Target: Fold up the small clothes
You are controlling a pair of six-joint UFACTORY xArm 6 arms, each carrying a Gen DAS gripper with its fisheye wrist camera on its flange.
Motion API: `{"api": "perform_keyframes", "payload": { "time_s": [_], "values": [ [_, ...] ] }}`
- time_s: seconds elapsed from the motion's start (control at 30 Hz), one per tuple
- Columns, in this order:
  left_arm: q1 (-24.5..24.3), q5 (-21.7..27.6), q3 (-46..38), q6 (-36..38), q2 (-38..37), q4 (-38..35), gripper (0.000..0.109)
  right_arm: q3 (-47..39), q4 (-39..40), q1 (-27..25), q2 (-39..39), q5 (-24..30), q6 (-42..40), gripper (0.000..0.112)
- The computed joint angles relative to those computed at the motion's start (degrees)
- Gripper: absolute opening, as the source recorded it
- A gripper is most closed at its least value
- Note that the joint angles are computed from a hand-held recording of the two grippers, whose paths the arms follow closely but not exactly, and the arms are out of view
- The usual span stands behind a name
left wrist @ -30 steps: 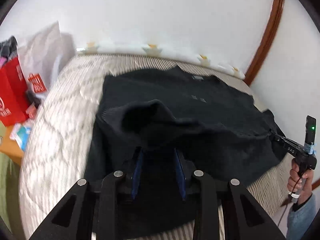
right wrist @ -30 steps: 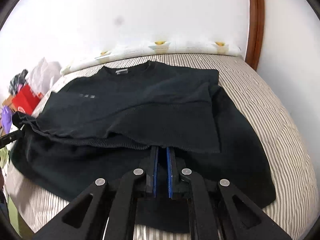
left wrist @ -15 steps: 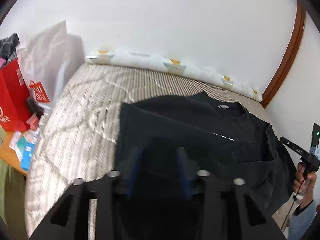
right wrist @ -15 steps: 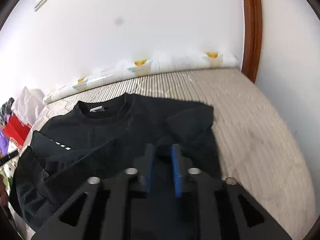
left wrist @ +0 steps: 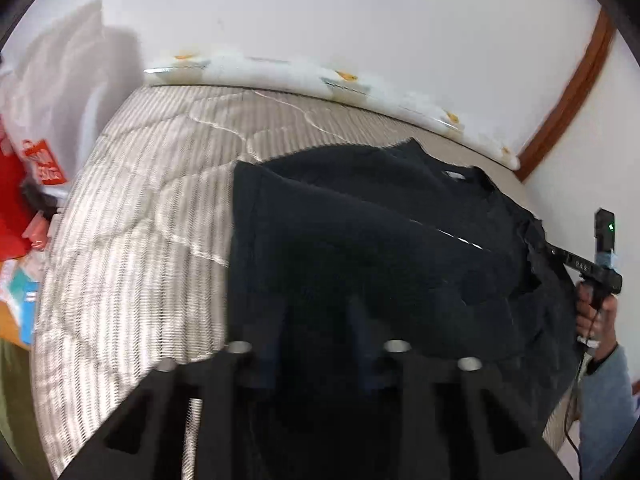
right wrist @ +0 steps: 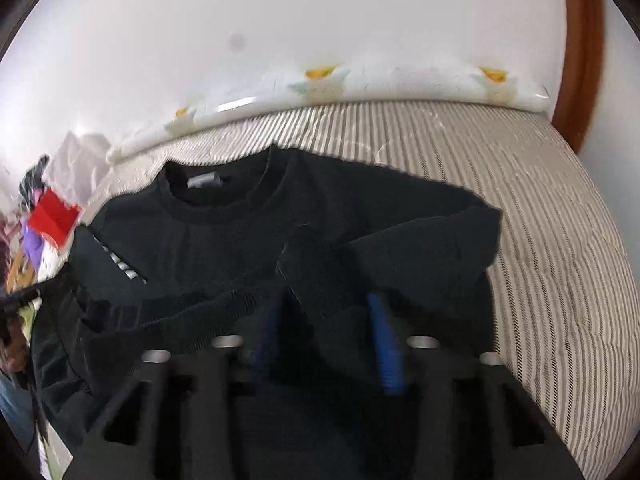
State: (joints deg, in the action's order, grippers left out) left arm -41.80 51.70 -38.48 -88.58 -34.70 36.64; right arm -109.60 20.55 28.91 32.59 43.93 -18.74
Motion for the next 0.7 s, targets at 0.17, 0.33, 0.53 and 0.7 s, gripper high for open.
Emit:
{"api": "perform_keyframes", "payload": {
  "time_s": [0.17, 0.33, 0.53, 0.7],
  "values": [
    [-4.49, 5.12, -1.47, -8.70, -2.96, 9.31, 0.009, 9.87, 14.12, -0.74, -7.78, -9.50, -13.40, 0.012],
    [-4.21, 9.75, -6.86, -14.57, 0.97, 17.27, 0.009, 7.65, 16.33, -1.67, -7.64, -16.79, -10.15, 0.012],
    [1.94, 9.39, -15.21, -7.46, 13.87, 14.71, 0.009, -8.02, -4.10, -2.28, 4.87, -9.36, 10.54, 0.012],
    [4.67, 8.12, -16.16, -5.30, 18.64, 11.72, 0.010, -10.88, -7.71, -2.91, 9.43, -7.06, 15.25, 0.012]
  ]
}}
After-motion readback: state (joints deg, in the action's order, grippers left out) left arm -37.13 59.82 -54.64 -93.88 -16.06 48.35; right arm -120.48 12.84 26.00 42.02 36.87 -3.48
